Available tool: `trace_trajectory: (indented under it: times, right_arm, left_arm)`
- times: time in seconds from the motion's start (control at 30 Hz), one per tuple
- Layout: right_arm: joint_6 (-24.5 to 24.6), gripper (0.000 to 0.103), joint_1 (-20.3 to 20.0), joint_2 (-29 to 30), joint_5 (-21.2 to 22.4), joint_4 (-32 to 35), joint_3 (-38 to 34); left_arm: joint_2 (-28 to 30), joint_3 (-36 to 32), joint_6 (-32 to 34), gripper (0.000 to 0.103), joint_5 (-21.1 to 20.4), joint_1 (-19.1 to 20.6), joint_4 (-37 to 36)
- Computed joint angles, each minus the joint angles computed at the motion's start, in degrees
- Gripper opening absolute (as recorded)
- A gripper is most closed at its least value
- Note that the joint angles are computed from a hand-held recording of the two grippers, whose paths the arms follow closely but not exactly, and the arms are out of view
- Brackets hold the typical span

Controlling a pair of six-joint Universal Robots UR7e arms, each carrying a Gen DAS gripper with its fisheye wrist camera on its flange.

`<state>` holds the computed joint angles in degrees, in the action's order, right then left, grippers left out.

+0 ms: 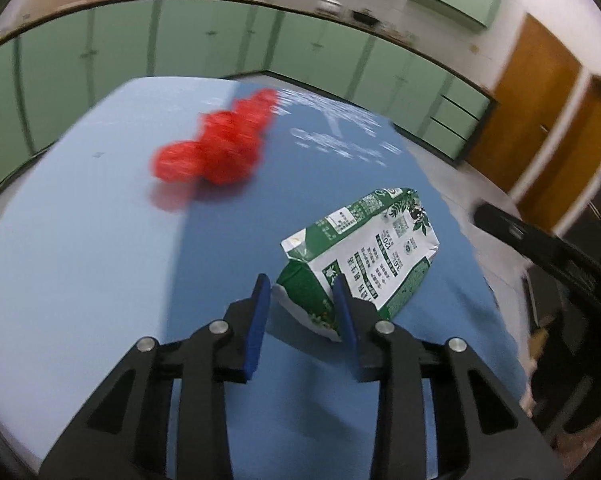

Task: Collect trash
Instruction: 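Close the right gripper on the green biscuit package while the left approaches it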

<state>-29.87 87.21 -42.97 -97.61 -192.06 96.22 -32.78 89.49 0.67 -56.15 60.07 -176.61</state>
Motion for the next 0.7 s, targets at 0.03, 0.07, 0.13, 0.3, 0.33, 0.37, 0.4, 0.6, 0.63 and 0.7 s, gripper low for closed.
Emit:
trace_trajectory:
  times: [0.03,0.07,0.13,0.3,0.33,0.37,0.4,0.6,0.63,0.7]
  right_arm:
    - [0.08,0.057,-0.08,-0.09,0.00,0.02,0.03]
    - [0.14,0.057,-0.18,-0.19,-0.03,-0.07,0.11]
    - [0.04,0.057,-0.40,-0.44,-0.33,-0.15,0.22]
    - [0.98,0.057,-1.47,-0.84,0.03,2.81,-0.04]
    - [1.02,0.057,-1.63,-0.75,0.30,3.38,-0.07]
    - [1.01,0.057,-1.77,-0.53,0.53,3.99,-0.22]
    - [0.94,0.057,-1.91,-0.15,0.46,5.03,-0.59]
    - [3.03,0.055,-2.83,1.36,1.30,9.82,-2.49]
    - [3.47,0.055,-2.86,1.54,1.39,10.39,-2.78]
    - [4.41,0.055,-3.23,1.72,2.92,12.14,-3.40]
  left_arm:
    - [0.22,-0.04,0.82,0.035,-0.34,-0.19,0.47]
    - [0.59,-0.16,1.54,0.038,-0.13,-0.32,0.48]
    - [1.33,-1.01,1.85,0.055,0.44,-0.28,1.48]
    - [2.03,-3.48,-0.58,0.057,0.83,0.83,3.80]
    - [2.22,-3.38,-0.04,0.056,1.33,0.83,2.92]
    - [2.59,-3.45,0.97,0.055,2.54,0.66,1.85]
    - [2.99,-3.41,2.14,0.054,4.08,0.52,0.61]
    - [3.42,-4.18,3.38,0.053,6.53,1.14,-0.58]
    - [3.35,-4.24,3.66,0.053,6.62,1.27,-0.48]
    - [3.72,-4.86,4.14,0.053,6.48,1.52,-0.43]
